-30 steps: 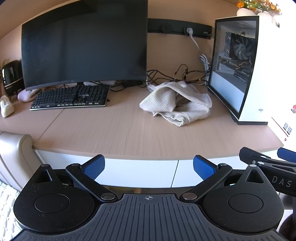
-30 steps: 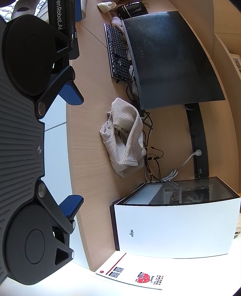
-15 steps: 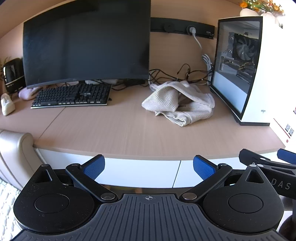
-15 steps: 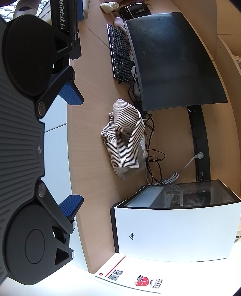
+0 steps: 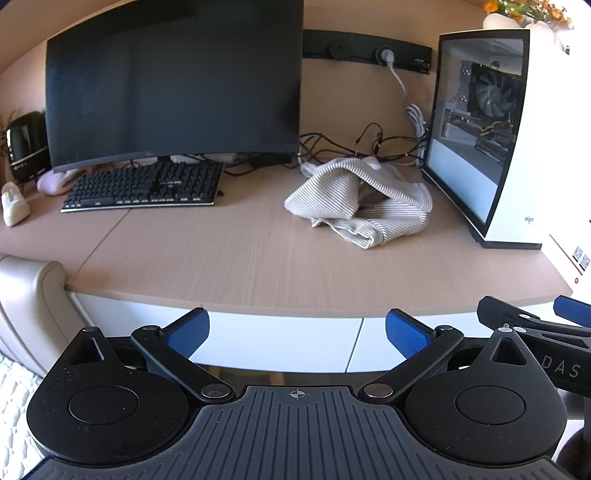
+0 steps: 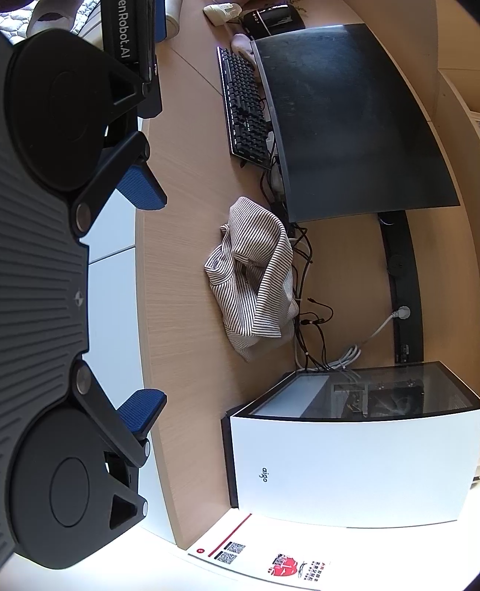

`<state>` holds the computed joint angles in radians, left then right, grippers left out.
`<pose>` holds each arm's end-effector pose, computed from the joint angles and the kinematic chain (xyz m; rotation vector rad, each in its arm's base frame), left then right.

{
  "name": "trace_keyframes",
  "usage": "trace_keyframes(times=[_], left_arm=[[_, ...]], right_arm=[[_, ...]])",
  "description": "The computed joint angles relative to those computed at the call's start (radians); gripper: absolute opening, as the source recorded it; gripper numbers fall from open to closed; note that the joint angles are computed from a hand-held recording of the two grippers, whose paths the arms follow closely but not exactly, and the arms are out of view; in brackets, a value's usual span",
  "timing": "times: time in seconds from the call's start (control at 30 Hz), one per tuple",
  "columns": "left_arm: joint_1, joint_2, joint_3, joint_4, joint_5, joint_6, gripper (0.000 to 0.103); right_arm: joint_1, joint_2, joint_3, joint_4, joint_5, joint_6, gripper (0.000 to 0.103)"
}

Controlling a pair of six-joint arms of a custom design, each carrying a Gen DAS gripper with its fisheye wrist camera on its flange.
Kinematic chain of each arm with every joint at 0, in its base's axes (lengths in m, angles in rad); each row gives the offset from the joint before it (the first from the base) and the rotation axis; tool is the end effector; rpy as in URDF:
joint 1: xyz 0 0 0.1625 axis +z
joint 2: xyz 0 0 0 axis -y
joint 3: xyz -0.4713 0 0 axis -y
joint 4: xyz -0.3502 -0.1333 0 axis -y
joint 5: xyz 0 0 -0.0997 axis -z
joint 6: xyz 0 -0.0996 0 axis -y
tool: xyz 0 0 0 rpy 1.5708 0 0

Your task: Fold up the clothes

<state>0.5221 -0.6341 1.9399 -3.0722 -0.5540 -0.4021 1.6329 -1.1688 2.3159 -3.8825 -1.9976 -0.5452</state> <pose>-0.3935 -0.4779 0.0717 0.6117 2.2217 -1.0196 0.1199 -0.4445 0.3328 0.3528 -2.1597 1.2728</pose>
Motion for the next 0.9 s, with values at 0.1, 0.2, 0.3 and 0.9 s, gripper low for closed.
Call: trace_keyframes(times=[0.1,0.2,0.3,0.9], left_arm=[[0.001,0.003,-0.003,-0.002,-0.002,0.003,0.103],[0.004,0.004,-0.006,0.0,-0.007,0.002,0.103],[0.013,0.003,-0.015,0.023,-0.021,-0.013,0.103],[0.226,0.027,-0.213,0.028,-0.421,0.156,0.103]], right_arm=[[-0.001,0.0,-0.003,0.003,-0.001,0.001,0.103],[0.0,0.0,-0.004,0.007,-0.004,0.004,0.103],[-0.001,0.003,-0.007,0.014,-0.012,0.011,0.103],[-0.099,0.023,-0.188,0.298,0.087,0.233,0.103]])
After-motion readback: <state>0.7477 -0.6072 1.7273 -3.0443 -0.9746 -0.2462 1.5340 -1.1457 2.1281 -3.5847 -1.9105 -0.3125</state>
